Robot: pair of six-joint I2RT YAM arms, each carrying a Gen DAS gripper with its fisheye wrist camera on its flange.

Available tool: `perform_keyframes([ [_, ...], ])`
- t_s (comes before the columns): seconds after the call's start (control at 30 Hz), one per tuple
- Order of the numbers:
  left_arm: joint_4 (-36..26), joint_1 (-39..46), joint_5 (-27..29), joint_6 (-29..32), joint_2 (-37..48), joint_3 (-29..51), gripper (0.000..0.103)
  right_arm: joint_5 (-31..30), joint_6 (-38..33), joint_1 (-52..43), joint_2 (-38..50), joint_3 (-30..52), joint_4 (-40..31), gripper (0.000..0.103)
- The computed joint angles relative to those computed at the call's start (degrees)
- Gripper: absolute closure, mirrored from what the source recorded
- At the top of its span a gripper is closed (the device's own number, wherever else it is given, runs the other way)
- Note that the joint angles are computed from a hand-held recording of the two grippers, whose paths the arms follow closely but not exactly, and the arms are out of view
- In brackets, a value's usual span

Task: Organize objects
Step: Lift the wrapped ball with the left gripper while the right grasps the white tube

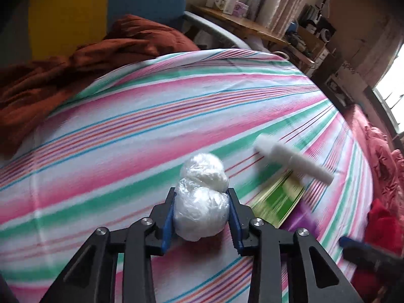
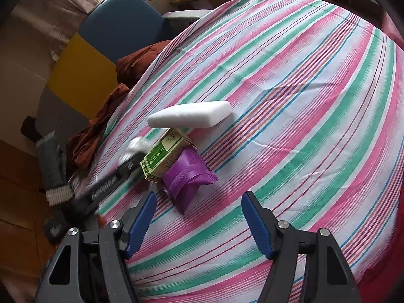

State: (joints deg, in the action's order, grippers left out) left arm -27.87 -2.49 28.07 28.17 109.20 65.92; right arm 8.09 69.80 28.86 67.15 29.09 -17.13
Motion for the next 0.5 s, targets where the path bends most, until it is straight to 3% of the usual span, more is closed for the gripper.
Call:
perform_keyframes([
  [0.13,2.9,4.3,-1.3,4.2,-4.2,-6.1,0.067,-0.1,-2.1,0.7,0.9,2.1,-1.6,0.032],
  [0.2,4.0,5.6,-1.5,6.1,-5.6,-8.3,0.067,-1.5,-6.5,0.2,3.2,5.3,-3.4,0.032],
  [0.33,3.9,8.2,-0.7,7.9,-7.0,-10.2,0.067,0.1,-21.7,-2.7,9.3,14.4,-8.8,0.032],
  [0.4,4.1,8.9,0.0,8.1,-7.0,-10.6,0.067,-0.3,-29.4,-5.4,13.1,17.8,-9.4,0.026],
  [0.5,4.1,9.0,0.2,7.9,-6.9,-10.7,0.067,1.0,-36.7,-7.9,20.8,24.0,-11.2,0.024],
])
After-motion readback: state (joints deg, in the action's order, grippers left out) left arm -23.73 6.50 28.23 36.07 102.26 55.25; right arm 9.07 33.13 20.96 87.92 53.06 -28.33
